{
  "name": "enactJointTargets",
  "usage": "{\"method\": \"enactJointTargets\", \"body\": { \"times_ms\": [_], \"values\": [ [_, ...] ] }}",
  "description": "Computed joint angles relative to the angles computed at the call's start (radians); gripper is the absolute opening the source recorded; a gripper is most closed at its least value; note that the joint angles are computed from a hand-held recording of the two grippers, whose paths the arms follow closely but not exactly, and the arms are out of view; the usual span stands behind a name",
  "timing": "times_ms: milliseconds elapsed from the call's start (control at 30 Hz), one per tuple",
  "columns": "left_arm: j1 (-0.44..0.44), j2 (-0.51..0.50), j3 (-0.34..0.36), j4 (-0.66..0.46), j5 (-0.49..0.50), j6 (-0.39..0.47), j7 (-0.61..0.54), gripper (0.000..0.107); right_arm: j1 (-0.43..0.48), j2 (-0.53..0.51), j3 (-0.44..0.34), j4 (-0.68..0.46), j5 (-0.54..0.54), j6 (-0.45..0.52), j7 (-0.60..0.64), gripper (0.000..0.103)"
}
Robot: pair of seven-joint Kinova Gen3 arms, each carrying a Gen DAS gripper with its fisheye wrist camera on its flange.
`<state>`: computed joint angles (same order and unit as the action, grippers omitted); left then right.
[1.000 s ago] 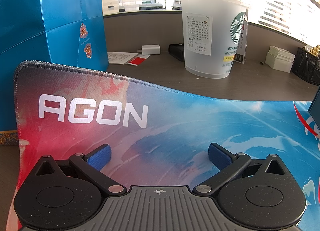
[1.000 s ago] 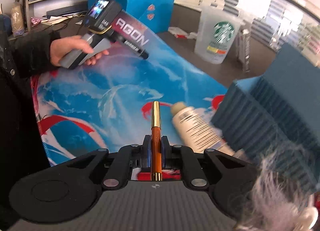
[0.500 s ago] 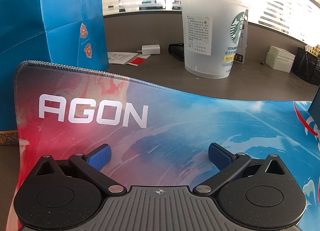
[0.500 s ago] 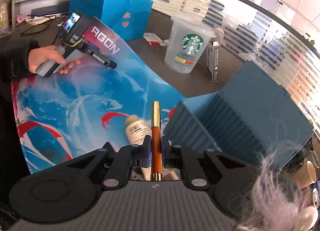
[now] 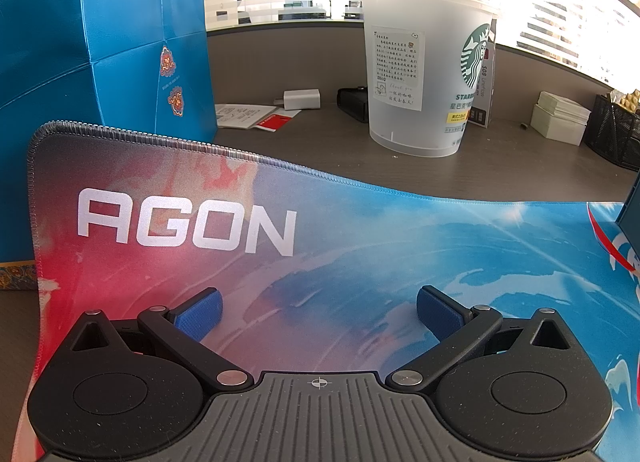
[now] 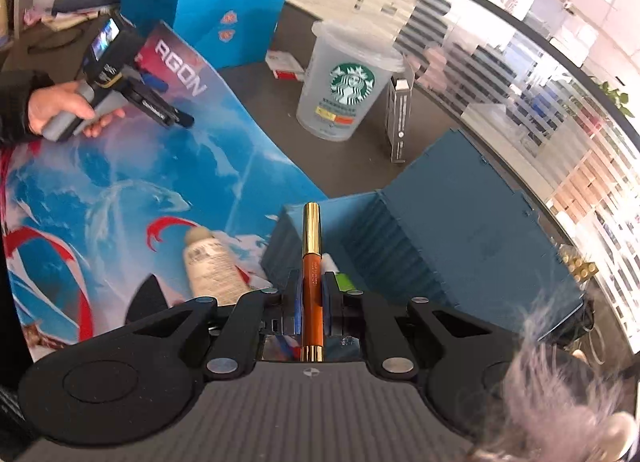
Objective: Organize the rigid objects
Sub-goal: 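Lower the orange pen into the teal box beside the green tube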
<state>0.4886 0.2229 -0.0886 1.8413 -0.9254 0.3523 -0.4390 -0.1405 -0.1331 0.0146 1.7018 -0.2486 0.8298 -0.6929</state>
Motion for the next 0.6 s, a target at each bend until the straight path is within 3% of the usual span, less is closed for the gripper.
{"method": "enactJointTargets", "body": {
  "times_ms": [600],
  "values": [
    [-0.001,0.0,0.002,0.0,0.0,0.0,0.0,0.103,0.063,0.278,-0.044,-0.323,0.092,0.25,0.038,0.009]
  ]
}}
